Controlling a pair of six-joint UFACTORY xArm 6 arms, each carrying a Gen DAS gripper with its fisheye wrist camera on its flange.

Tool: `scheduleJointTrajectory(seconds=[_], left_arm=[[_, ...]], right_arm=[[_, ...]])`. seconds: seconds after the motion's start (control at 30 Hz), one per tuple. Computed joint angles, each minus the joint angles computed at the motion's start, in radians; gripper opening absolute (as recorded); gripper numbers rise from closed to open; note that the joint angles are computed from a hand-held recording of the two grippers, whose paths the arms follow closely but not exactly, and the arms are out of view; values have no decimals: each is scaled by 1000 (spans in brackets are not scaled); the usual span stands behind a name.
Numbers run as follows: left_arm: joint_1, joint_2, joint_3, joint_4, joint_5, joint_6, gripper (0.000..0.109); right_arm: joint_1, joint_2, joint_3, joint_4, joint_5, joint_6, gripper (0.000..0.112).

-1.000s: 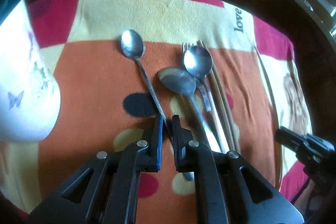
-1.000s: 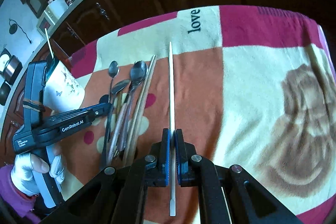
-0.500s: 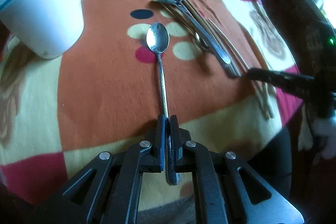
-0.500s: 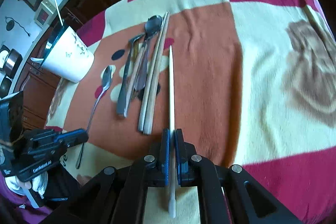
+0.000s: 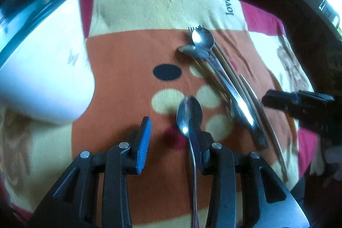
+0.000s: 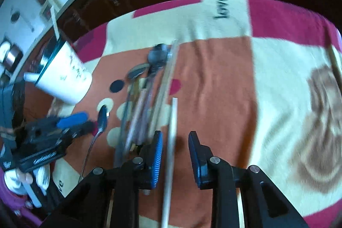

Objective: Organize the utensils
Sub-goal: 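Lift the metal spoon with left tool while right tool holds the chopstick, then carry the metal spoon over the white cup with left tool while right tool carries the chopstick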

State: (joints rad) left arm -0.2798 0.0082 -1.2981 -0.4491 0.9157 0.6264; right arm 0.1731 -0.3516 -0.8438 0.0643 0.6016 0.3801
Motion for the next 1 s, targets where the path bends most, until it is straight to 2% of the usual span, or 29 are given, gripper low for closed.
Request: scheduleJointTrajectory(seconds=[0.1, 0.3, 0.37, 0.4, 0.47, 0.53, 0.67, 1.0], left_arm=[[-17, 39, -31, 18, -15, -14, 35], [-32, 48, -40, 5, -18, 5, 35], [-33, 53, -52, -6, 2, 20, 27], [-30, 62, -69, -22, 32, 30, 15], [-34, 67, -81, -13, 46, 32, 10], [-35, 64, -83, -22, 50, 50, 4], [-6, 49, -101, -61, 107, 39, 2], [73, -80, -51, -175, 167, 99, 2]], right_arm=[[24, 56, -65, -167, 89, 83, 17], [22, 104, -103, -176, 95, 73, 15], [16, 115, -108, -180, 84, 69, 9], [11, 116, -104, -173, 71, 68, 7], [1, 106, -83, -122, 39, 39, 6], [-1, 85, -57, -77, 16, 21, 6], [0, -18, 27, -32, -46, 26, 6], [61, -208, 85, -135, -68, 159, 5]])
